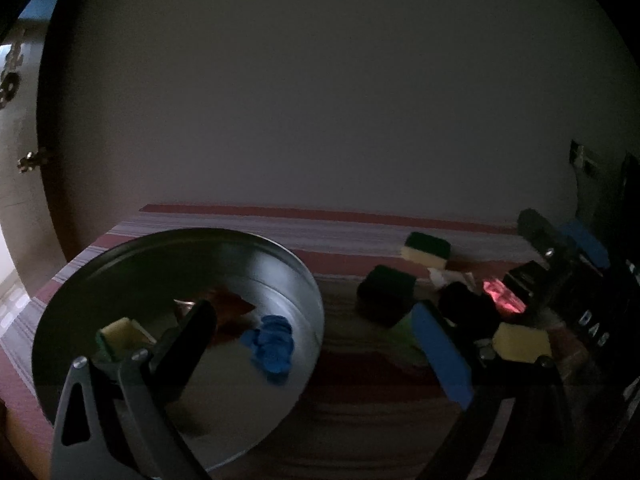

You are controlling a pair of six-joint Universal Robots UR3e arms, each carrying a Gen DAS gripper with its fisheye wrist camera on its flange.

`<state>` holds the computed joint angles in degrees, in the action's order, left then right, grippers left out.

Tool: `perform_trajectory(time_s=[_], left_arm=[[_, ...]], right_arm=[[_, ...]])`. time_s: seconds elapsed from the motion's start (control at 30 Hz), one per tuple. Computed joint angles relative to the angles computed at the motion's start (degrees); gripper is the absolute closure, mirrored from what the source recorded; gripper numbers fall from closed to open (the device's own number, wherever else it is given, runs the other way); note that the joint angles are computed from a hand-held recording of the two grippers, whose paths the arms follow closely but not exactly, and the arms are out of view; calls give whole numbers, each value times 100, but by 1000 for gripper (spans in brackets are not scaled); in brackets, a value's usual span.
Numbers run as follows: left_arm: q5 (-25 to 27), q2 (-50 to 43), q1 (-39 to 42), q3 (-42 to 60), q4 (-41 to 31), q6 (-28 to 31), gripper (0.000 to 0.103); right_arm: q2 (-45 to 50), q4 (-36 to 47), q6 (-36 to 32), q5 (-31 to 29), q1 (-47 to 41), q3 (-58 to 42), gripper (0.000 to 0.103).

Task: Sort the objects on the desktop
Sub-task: 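Withdraw both tools from the basin toward the remaining items, then grasp the yellow sponge block with the right tool and lift it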

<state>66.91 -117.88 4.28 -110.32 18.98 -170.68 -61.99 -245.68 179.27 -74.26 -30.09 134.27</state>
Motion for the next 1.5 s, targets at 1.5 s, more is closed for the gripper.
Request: perform_trajectory(time_s=[1.5], left_arm=[[13,-66,-868,792,-2133,1010,3]], right_arm=[[-1767,8536,-4089,2403,-1666,-839,14]])
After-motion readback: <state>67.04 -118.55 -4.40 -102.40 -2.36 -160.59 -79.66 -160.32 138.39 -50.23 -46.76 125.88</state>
